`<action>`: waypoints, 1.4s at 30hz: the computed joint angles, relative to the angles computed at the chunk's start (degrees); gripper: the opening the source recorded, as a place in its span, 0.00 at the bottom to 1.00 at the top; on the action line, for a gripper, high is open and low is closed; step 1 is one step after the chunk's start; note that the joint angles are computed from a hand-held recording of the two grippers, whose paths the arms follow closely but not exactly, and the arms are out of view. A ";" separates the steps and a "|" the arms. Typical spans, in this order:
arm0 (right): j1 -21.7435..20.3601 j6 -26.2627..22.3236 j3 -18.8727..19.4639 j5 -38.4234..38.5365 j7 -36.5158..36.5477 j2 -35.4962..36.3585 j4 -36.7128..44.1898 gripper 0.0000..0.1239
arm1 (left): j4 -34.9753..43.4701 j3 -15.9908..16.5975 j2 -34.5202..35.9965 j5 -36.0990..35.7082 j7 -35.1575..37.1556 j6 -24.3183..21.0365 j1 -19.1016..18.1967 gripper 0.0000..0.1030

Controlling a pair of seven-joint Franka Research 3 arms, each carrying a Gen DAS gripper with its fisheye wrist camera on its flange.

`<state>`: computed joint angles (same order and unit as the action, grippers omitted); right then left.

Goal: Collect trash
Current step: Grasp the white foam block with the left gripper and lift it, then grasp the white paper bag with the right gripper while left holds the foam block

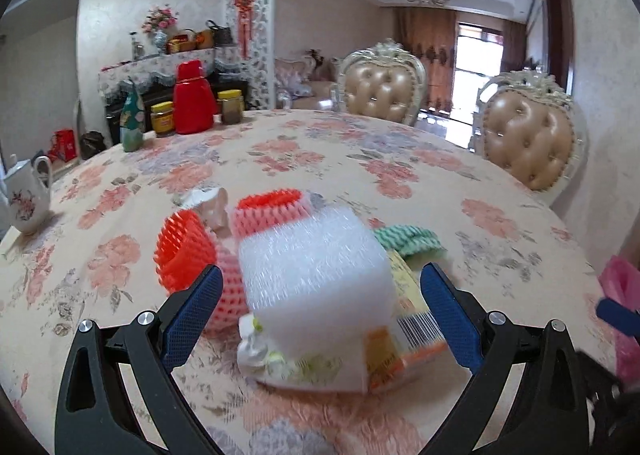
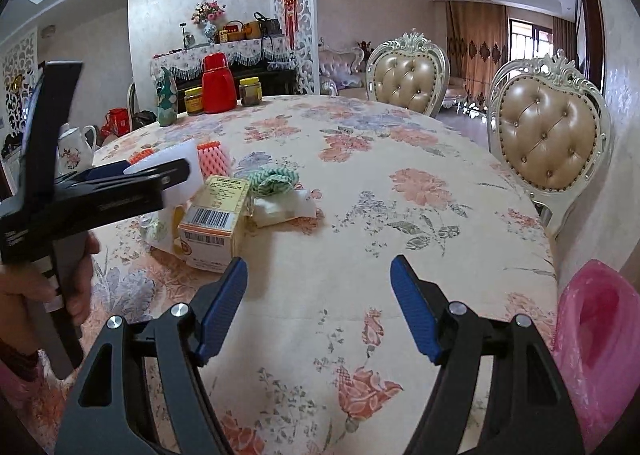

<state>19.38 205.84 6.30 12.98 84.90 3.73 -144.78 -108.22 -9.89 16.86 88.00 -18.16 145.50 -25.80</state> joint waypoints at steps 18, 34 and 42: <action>8.34 -9.30 -2.46 -0.63 -1.65 9.53 13.36 0.59 | -26.61 -5.51 -20.75 5.16 -17.63 -6.37 6.24 0.65; 22.01 -8.49 -11.48 11.36 -15.75 13.00 20.49 0.59 | -30.20 -7.59 -24.52 -0.18 -21.59 -15.30 7.84 0.67; 6.56 -18.88 4.43 -0.05 -17.48 17.69 31.28 0.59 | -33.27 -8.84 -28.08 -2.18 -26.48 -20.98 8.32 0.67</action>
